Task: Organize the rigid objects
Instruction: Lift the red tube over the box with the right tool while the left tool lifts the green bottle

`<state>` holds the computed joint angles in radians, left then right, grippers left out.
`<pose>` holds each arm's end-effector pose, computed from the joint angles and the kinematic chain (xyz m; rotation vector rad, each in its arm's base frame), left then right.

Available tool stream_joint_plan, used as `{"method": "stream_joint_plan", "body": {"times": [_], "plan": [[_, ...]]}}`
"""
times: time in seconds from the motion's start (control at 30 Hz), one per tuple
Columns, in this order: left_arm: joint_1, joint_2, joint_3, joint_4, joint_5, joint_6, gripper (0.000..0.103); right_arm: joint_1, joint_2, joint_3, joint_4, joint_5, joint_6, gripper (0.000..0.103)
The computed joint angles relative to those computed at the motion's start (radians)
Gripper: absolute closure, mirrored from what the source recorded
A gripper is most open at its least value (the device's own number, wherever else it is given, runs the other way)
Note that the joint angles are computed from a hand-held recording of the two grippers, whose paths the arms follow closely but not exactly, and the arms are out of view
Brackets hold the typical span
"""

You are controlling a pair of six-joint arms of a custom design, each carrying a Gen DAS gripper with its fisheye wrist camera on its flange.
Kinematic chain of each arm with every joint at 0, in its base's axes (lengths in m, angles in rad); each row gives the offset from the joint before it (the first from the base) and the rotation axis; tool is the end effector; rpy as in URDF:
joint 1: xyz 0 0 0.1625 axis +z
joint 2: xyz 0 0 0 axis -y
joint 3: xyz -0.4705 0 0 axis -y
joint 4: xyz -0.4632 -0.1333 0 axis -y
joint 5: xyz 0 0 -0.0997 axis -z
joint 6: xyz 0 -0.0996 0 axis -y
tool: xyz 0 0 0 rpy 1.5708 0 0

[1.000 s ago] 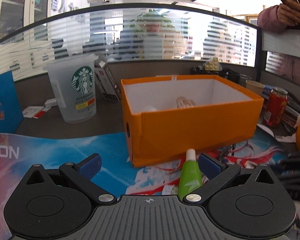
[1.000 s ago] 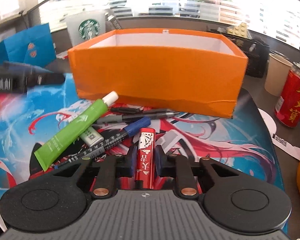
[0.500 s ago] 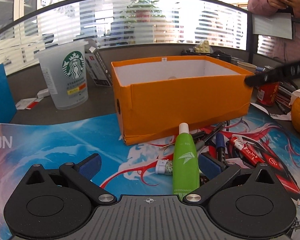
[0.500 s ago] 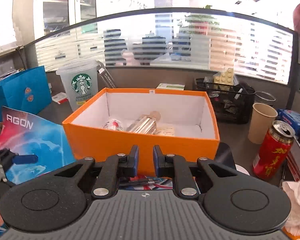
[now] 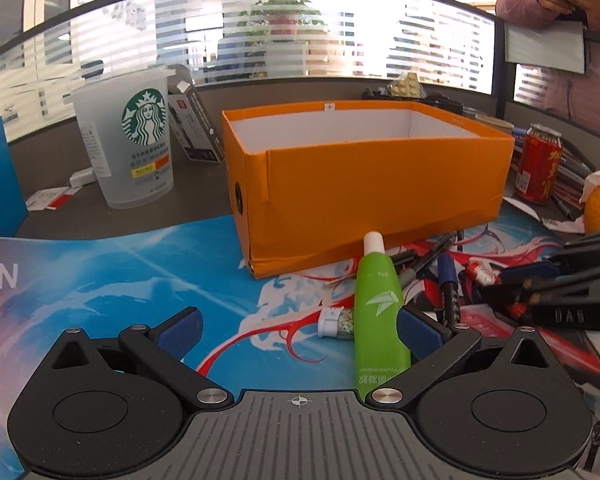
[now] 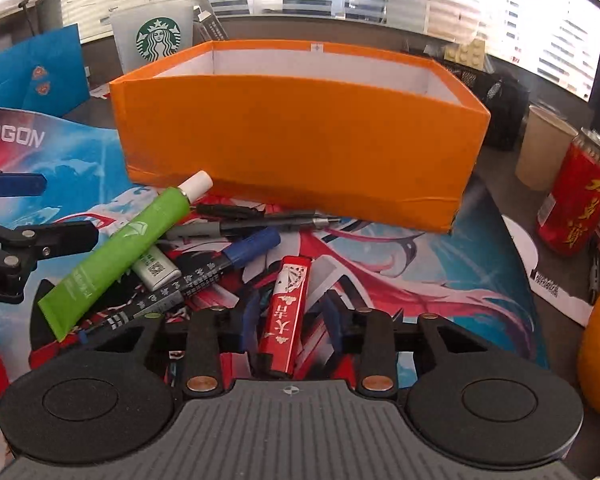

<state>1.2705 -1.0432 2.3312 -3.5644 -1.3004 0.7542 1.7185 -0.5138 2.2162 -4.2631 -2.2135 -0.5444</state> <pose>0.0036 -0.5290 0.1158 1.1951 2.3114 -0.8528 0.1420 -0.4544 -0.0259 0.3660 -2.1546 0.9972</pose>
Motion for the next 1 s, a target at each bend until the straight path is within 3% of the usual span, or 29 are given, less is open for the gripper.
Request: {"method": "stream_joint_plan", "body": {"times": [0.37,0.77,0.9,1.0], "plan": [[-0.003,-0.011,0.010,0.087,-0.030,0.040,0.000,-0.003,0.005,0.000,-0.069,0.015,-0.030,0.086],[-0.002,0.021,-0.014,0.112,-0.017,-0.006,0.003,0.010,-0.039,0.024,-0.129,0.076,-0.063,0.086],[-0.003,0.032,-0.011,0.092,-0.018,0.016,0.021,0.012,-0.048,0.029,-0.142,0.095,-0.066,0.086],[-0.002,0.030,-0.007,0.085,-0.037,0.026,0.051,0.016,-0.056,0.029,-0.150,0.104,-0.073,0.086]]}}
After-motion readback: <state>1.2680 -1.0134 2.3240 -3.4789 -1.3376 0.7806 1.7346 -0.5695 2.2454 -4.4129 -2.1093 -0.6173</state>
